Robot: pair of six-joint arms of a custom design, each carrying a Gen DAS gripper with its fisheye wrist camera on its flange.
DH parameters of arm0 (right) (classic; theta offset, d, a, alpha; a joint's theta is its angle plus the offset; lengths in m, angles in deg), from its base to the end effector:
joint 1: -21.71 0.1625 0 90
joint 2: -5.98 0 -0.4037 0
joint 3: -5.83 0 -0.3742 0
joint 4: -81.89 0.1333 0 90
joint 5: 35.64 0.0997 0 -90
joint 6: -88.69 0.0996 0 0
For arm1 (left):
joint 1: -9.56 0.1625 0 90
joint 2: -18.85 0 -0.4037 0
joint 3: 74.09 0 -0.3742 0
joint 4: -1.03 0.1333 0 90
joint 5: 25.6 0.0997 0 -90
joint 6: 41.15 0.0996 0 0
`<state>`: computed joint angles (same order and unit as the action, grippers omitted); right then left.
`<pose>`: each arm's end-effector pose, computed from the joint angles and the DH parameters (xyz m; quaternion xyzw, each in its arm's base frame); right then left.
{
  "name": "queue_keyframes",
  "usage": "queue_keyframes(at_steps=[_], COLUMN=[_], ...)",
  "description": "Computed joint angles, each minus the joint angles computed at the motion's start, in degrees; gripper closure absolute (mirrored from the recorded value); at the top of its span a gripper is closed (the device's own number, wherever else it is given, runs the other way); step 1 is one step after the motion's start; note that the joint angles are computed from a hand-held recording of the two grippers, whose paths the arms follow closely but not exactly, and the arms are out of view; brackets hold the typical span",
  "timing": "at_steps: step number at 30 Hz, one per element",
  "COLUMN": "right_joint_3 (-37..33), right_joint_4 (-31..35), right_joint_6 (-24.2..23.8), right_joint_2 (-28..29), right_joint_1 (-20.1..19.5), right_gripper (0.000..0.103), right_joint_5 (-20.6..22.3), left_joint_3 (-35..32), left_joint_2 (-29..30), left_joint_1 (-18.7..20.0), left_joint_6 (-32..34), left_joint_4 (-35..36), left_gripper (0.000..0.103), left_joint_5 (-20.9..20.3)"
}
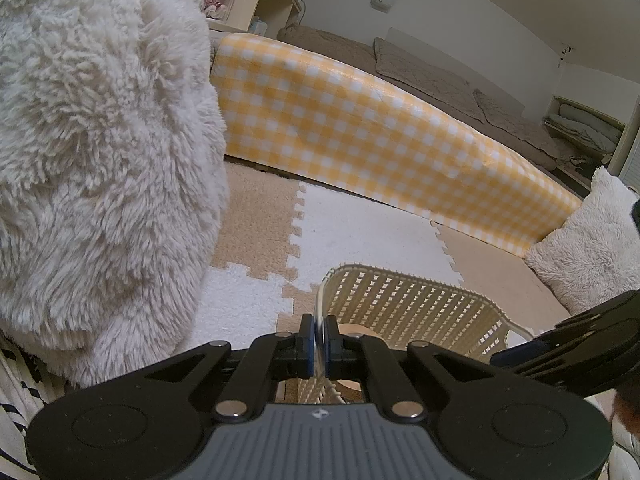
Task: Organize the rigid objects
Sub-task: 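Lower the watch-band tool into the basket and open the right gripper, then move the right tool to the white round case and grasp it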
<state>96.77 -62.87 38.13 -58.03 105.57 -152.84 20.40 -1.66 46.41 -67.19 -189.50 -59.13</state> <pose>0.0188 -0.6458 0.3241 0.3043 -0.8948 0.0973 0.3119 -0.3465 -0.5300 -0.0604 0.0954 0.8590 -0.4494 0.2259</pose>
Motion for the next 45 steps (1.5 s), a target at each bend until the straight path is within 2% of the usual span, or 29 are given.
queue_keyframes(at_steps=[9, 16, 24, 28, 35, 41, 45], right_joint_3=[2.35, 4.19, 6.56, 7.57, 8.21, 6.94, 5.30], right_joint_4=[1.08, 1.09, -4.35, -8.40, -15.63, -18.81, -18.35], right_joint_6=[0.52, 0.89, 1.45, 1.39, 3.21, 7.87, 11.65], right_joint_2=[-4.98, -9.63, -13.60, -14.20, -13.32, -11.10, -9.46], right_joint_1=[-0.34, -1.03, -3.01, -4.20, -7.28, -10.68, -12.73], right_gripper=[0.040, 0.024, 0.005, 0.000, 0.000, 0.000, 0.000], right_joint_5=[5.23, 10.62, 15.40, 15.51, 14.27, 11.87, 10.84], left_joint_3=[-0.05, -0.05, -0.02, 0.00, 0.05, 0.00, 0.01], left_joint_2=[-0.04, -0.04, -0.05, -0.06, -0.07, -0.05, -0.06], left_joint_1=[0.09, 0.09, 0.07, 0.05, 0.02, 0.04, 0.03], left_joint_6=[0.15, 0.14, 0.16, 0.12, 0.10, 0.13, 0.09], left_joint_4=[0.03, 0.05, 0.13, 0.14, 0.15, 0.16, 0.18], left_gripper=[0.098, 0.098, 0.098, 0.098, 0.098, 0.098, 0.098], left_joint_5=[-0.02, 0.01, 0.07, 0.09, 0.14, 0.12, 0.13])
